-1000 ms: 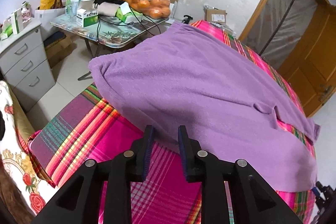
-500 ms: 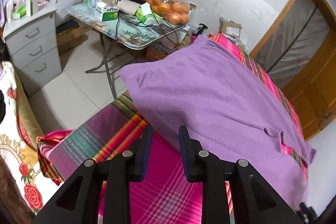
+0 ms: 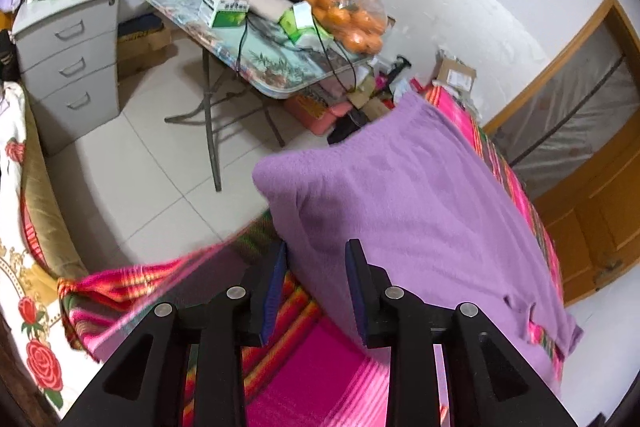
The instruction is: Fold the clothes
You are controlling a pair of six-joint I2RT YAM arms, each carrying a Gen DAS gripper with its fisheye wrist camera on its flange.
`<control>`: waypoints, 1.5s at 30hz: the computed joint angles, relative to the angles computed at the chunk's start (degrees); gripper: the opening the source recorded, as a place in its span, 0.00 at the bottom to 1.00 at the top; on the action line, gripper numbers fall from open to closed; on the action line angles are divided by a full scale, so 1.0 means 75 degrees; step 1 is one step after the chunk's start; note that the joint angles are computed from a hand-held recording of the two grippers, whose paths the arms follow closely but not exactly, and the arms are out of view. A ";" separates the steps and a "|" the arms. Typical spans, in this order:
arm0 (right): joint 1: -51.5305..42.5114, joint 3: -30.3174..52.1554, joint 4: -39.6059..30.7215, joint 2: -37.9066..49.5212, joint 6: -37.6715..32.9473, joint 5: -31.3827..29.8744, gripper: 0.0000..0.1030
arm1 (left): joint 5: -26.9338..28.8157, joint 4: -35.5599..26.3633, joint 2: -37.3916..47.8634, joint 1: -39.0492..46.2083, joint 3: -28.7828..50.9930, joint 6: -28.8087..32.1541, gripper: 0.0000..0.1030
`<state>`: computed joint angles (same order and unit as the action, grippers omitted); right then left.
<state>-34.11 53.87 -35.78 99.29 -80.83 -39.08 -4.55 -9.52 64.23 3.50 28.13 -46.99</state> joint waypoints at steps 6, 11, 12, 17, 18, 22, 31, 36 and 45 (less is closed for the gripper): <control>-0.0049 0.0157 -0.0217 -0.0089 -0.0003 -0.0172 0.02 | -0.0245 0.0369 0.0478 0.0003 0.0165 0.0294 0.12; -0.0405 0.0577 -0.1242 -0.0163 -0.0657 -0.0563 0.02 | -0.0154 0.0479 0.0115 0.0092 -0.0113 0.0480 0.05; -0.0486 0.0663 -0.1472 -0.0160 -0.0845 -0.0580 0.02 | -0.0085 0.0473 -0.0023 0.0128 -0.0183 0.0524 0.04; -0.0724 0.0692 -0.1825 -0.0133 -0.1361 -0.0505 0.02 | 0.0132 0.0337 -0.0693 0.0199 -0.0474 0.0676 0.04; -0.0738 0.0638 -0.1758 -0.0148 -0.1369 -0.0512 0.02 | 0.0142 0.0336 -0.0681 0.0196 -0.0478 0.0680 0.04; -0.0473 -0.0008 -0.0912 -0.0571 -0.1239 -0.0537 0.25 | 0.0206 0.0441 -0.0361 0.0191 -0.0392 0.0667 0.04; 0.0366 0.0148 -0.0776 -0.0065 -0.1209 0.0114 0.10 | 0.0251 0.0359 -0.0186 0.0236 -0.0207 0.0816 0.04; 0.0407 0.0262 -0.1018 -0.0153 -0.1132 0.0185 0.03 | 0.0160 0.0194 -0.0330 0.0185 -0.0095 0.0915 0.04; -0.0863 0.1019 -0.4218 -0.0350 -0.3667 0.0205 0.02 | -0.0153 -0.0715 -0.1803 -0.0243 -0.0373 0.0917 0.04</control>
